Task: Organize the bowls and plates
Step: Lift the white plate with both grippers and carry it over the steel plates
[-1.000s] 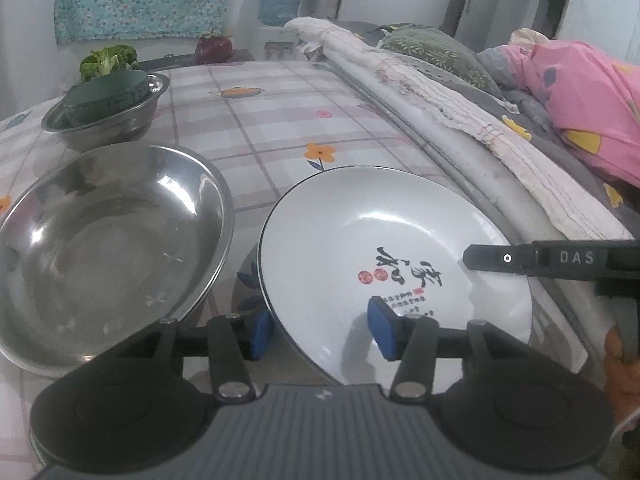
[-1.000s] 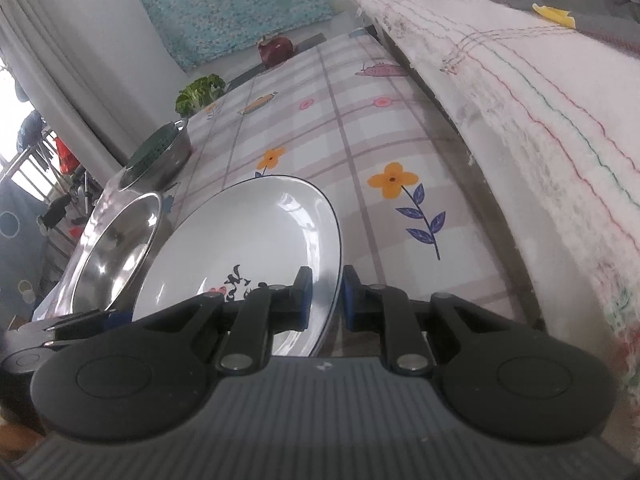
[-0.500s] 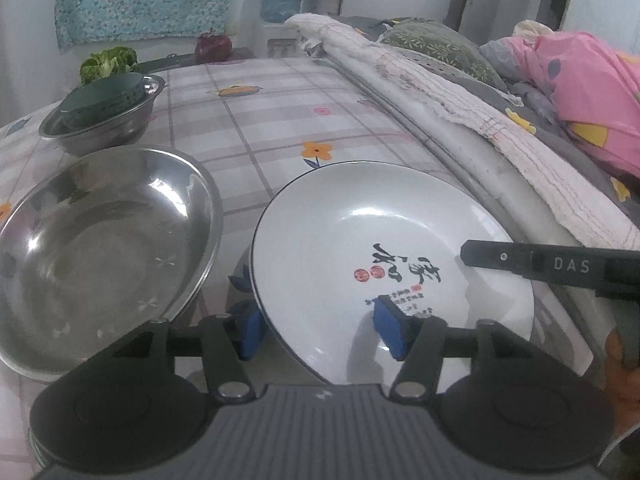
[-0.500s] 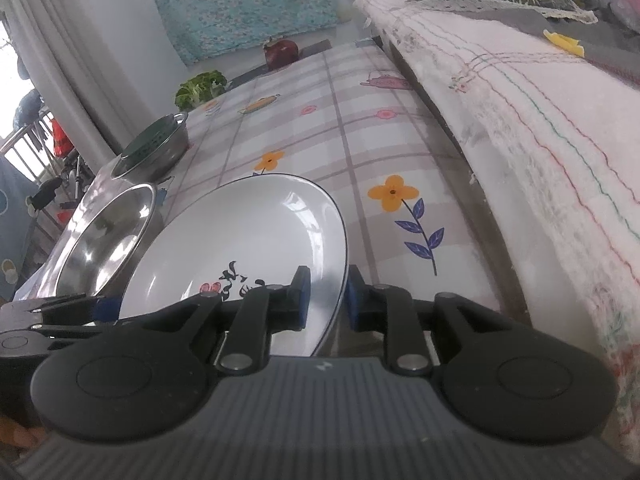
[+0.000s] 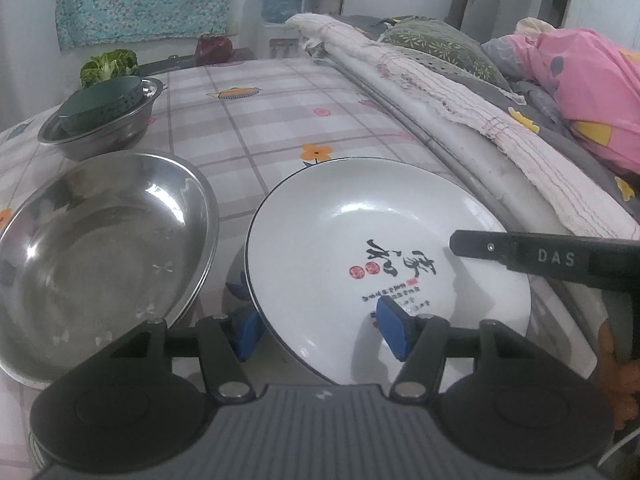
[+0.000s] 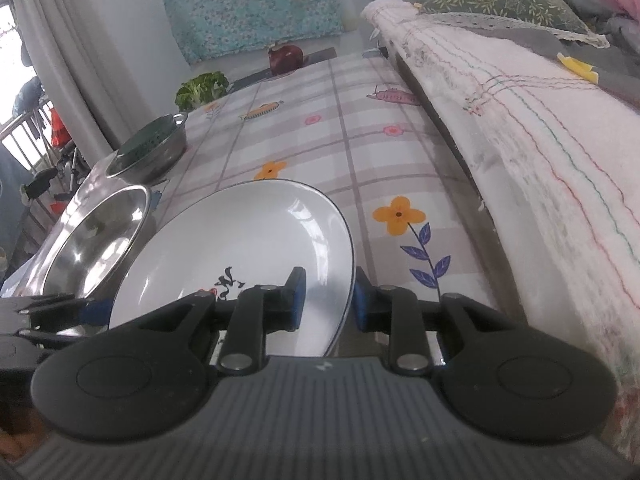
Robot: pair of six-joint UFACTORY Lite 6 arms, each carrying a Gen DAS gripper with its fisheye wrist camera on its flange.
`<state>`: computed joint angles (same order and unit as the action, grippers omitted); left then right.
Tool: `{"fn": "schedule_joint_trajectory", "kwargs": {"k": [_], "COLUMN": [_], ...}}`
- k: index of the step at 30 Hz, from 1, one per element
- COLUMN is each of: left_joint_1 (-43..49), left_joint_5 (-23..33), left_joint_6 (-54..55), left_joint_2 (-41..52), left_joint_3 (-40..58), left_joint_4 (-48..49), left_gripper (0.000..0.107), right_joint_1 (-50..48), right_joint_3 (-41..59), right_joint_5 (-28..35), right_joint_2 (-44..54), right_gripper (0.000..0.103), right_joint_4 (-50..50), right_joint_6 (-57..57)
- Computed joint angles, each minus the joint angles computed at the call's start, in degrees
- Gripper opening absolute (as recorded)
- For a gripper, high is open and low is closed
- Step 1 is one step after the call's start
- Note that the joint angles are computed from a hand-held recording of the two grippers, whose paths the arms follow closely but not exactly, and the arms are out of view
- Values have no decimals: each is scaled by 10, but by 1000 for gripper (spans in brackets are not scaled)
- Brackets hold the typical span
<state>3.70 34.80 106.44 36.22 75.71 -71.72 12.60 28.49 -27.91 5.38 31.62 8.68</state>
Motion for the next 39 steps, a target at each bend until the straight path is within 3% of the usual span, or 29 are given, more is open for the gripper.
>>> {"fn": "schedule_joint_trajectory", "kwargs": {"k": [5, 17, 22, 39], "left_joint_1": [0, -9, -4, 8], "left_joint_5": [-1, -12, -4, 28], "left_joint_6": [1, 1, -7, -21], "left_joint_2": [2, 5, 4, -12], "left_joint_3": [3, 7, 12, 6], "left_joint_4": [-2, -12, -6, 8], "left_gripper": [61, 63, 58, 58], "right_joint_1": [6, 57, 65, 85], "right_joint_3": [-23, -22, -9, -4], "right_joint_5": [-5, -49, -43, -33], "right_joint_2": [-19, -2, -1, -36], "right_gripper": [23, 28, 28, 28], "right_joint_4": [-8, 83, 127, 245], "right_joint_6": [14, -57, -94, -183]}}
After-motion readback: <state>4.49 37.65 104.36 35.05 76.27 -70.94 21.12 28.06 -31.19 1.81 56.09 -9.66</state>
